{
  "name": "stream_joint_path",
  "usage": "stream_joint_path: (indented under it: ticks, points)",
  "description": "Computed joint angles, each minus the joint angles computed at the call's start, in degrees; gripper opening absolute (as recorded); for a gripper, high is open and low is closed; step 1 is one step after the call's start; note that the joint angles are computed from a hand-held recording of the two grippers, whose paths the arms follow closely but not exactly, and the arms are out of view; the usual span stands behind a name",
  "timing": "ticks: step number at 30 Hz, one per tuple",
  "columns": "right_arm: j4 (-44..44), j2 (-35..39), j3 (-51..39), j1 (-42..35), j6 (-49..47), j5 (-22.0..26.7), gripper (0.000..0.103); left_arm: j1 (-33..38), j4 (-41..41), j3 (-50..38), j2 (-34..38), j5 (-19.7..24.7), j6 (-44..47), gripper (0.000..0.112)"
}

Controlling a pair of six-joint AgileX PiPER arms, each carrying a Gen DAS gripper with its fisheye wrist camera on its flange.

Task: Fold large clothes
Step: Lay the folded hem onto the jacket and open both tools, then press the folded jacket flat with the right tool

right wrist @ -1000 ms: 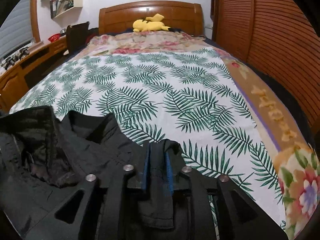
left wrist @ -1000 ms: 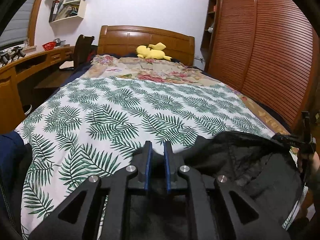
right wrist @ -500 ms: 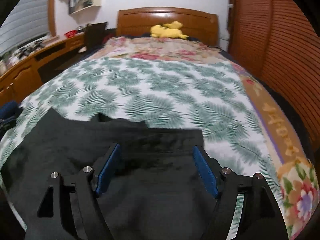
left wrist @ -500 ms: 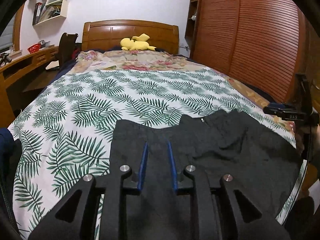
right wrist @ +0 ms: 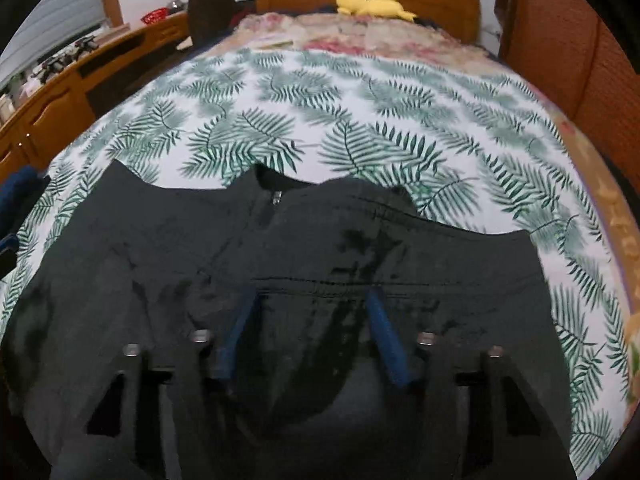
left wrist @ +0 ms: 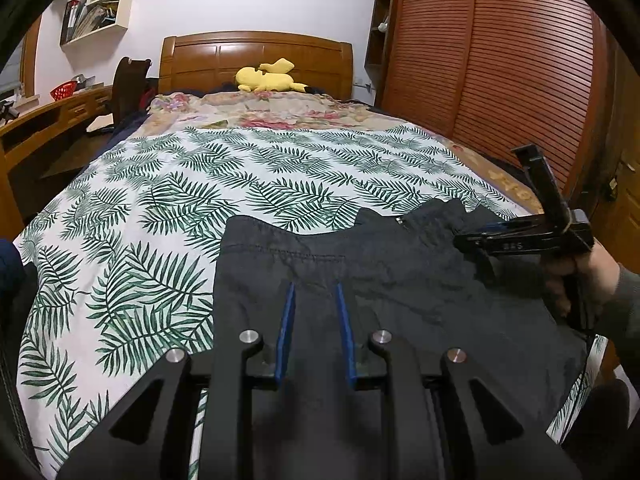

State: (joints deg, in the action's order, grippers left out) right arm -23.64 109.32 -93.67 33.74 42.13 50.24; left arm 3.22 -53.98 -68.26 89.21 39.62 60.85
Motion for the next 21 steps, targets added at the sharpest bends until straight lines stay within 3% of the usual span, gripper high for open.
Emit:
stream_joint_path:
  ticks: [2,5,13,15,17,19,21]
  points:
    - [0.0,-0.1,0.7,-0.4,-0.5,-1.2,0.030,0.1,0.0,0.0,0.0,-0.1,-0.1,0.019]
    - [-0.7,0.0,0.7,-1.0,-1.0,-2.7,0.018,0.1,0.1,0.0,0.0,-0.1,0.0,0.019]
    - [-2.8,7.1,-10.4,-1.6,-2.5,2.2,0.017,-0.8,0.6,0.1,-0.4,-0.8,-0.6,0.019]
    - [-2.3,7.3,-11.7,-1.8,-2.4,3.8,0.025,-1.3,0.6,0.0,-0.4,-0.8,-0.7,0.019]
    - [-2.8,5.9,-10.8,-1.6,-1.6,3.7,0.046,-1.8,0.8,-0.1,-0.3,-0.8,-0.9,0.019]
    - [-4.0,2.4,-7.2,-1.6,-0.4,1.6,0.058,-2.3,0.9,0.1,-0.3,-0.7,-0.9,0.019]
    - [-7.4,-1.7,-3.1,-1.7,1.8,-0.5,0.063,-2.9,1.2,0.3,-0.5,-0.8,-0.9,0.019]
